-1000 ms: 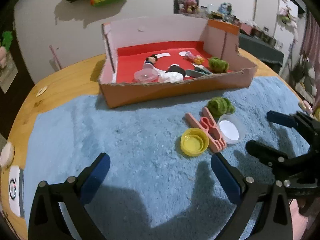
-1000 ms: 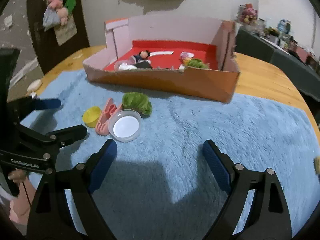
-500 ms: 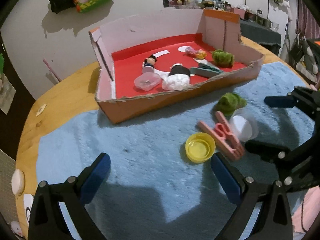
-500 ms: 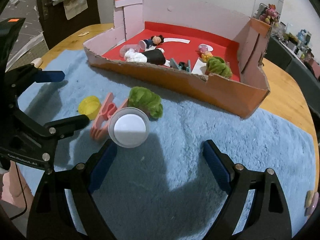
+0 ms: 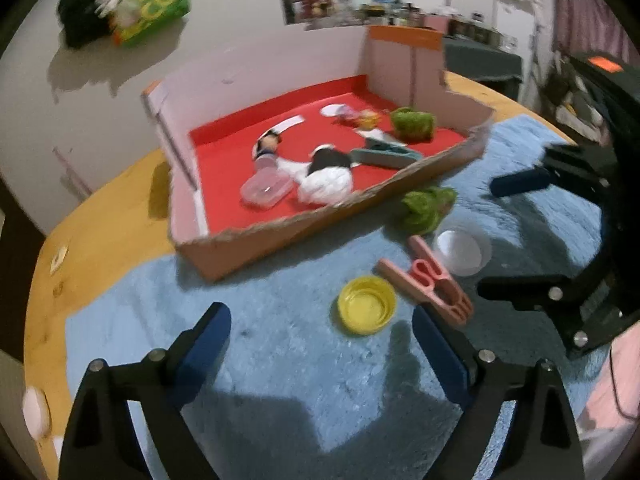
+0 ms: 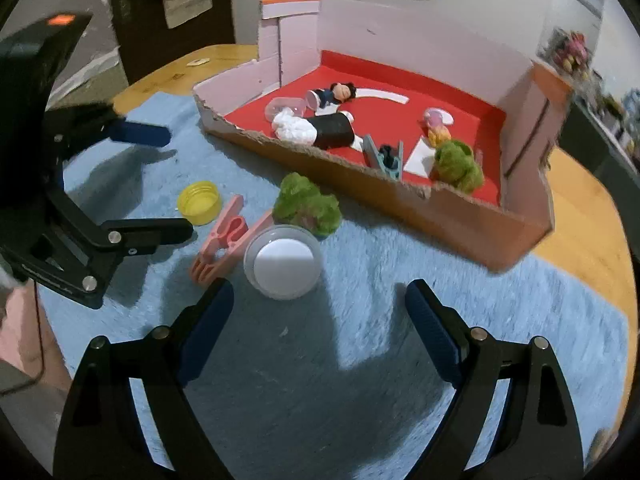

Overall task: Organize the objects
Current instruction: 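Grasp yellow cap with left tool while right tool grasps clear round lid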

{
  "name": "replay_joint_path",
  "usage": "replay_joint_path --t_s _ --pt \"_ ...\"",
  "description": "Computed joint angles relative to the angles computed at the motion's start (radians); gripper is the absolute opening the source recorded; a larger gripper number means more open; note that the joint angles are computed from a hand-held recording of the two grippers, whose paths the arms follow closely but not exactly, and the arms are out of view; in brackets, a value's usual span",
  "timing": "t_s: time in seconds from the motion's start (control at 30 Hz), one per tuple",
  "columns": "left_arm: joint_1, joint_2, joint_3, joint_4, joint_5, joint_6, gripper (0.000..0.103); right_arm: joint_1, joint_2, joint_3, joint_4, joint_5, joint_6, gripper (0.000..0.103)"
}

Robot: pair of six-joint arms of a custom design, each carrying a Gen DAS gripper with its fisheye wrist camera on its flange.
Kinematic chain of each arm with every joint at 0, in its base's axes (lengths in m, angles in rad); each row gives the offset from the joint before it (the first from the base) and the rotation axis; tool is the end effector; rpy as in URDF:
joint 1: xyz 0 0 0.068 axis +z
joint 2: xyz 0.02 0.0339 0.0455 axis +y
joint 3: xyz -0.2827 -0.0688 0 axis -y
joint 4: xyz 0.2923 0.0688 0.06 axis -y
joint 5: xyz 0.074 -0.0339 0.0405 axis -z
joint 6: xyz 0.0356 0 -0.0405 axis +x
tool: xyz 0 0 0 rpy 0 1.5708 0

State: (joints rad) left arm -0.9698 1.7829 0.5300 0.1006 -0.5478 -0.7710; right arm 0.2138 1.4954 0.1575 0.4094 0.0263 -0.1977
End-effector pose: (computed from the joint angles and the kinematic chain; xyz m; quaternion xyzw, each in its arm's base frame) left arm 0.1681 -0.2124 0.0356 0.0375 0.9427 0.0176 0.3312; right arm 0.1861 0.0394 0.0371 -0.1898 0.9296 -0.0099 0.3157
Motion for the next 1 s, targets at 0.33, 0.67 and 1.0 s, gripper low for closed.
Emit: replay_joint_path --t_s 0.33,0.67,1.0 --pt "0.051 0.032 -0.009 0.104 0.099 0.137 0.069 -0.015 0.082 0.069 -0.022 -0.041 -0.069 0.076" --pt "0.083 0.004 -0.115 0.318 0.190 0.047 0.032 -0.039 0.084 0.039 0.056 -0.112 0.019 0.039" --pt "-0.012 -0.131 -0.147 0.222 0.055 -0.034 0.032 -0.006 -0.113 -0.043 0.017 -0.092 0.087 0.039"
